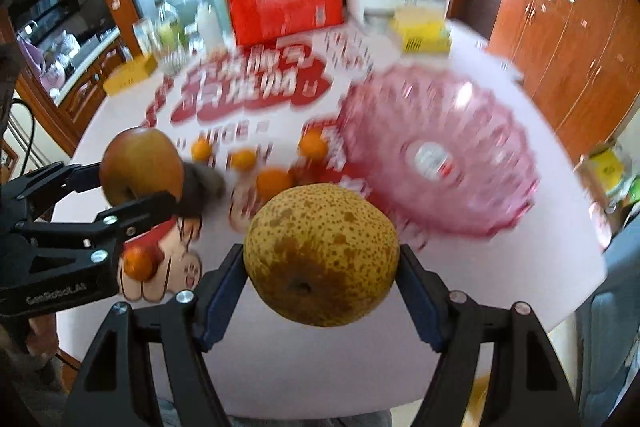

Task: Organize fruits
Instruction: 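Carry the apple in the left tool and pear in the right tool over the pink bowl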

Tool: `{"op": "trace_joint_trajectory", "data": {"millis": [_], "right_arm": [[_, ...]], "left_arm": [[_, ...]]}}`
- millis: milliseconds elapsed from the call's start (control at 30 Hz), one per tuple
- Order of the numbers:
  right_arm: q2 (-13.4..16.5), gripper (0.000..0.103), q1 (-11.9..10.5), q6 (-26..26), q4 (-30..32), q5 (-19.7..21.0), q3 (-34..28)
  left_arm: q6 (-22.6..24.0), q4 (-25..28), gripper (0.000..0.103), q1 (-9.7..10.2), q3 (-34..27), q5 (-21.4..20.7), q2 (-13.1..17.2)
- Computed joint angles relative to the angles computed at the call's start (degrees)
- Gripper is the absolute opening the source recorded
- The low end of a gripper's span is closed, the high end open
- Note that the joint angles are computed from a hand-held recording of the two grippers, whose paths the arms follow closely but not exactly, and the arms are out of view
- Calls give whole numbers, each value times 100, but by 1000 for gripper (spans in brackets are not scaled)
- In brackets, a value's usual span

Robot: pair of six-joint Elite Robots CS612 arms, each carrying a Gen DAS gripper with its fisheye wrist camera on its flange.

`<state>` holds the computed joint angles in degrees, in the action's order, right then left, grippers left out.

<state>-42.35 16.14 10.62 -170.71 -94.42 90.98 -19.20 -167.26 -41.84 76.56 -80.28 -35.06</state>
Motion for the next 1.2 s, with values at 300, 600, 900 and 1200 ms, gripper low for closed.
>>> {"op": "trace_joint_trajectory", "data": {"millis": [300,600,900,1200], "right_arm": [[-35,74,-671,-1039,-342,428,-164],[525,74,-1084,-2121,502,616,-857],[1000,74,-1107,-2516,1260,722,-1379],[1194,75,-1154,-2575,1815,843,-1687]], "left_arm": [[-511,881,72,-291,-1836,815,736],[-1504,2517,72,-313,-3674,793,1798],[-1634,3869,72,-299,-5131,660,2651],[-1703,5089,72,-265,-6723,414,3468]]}}
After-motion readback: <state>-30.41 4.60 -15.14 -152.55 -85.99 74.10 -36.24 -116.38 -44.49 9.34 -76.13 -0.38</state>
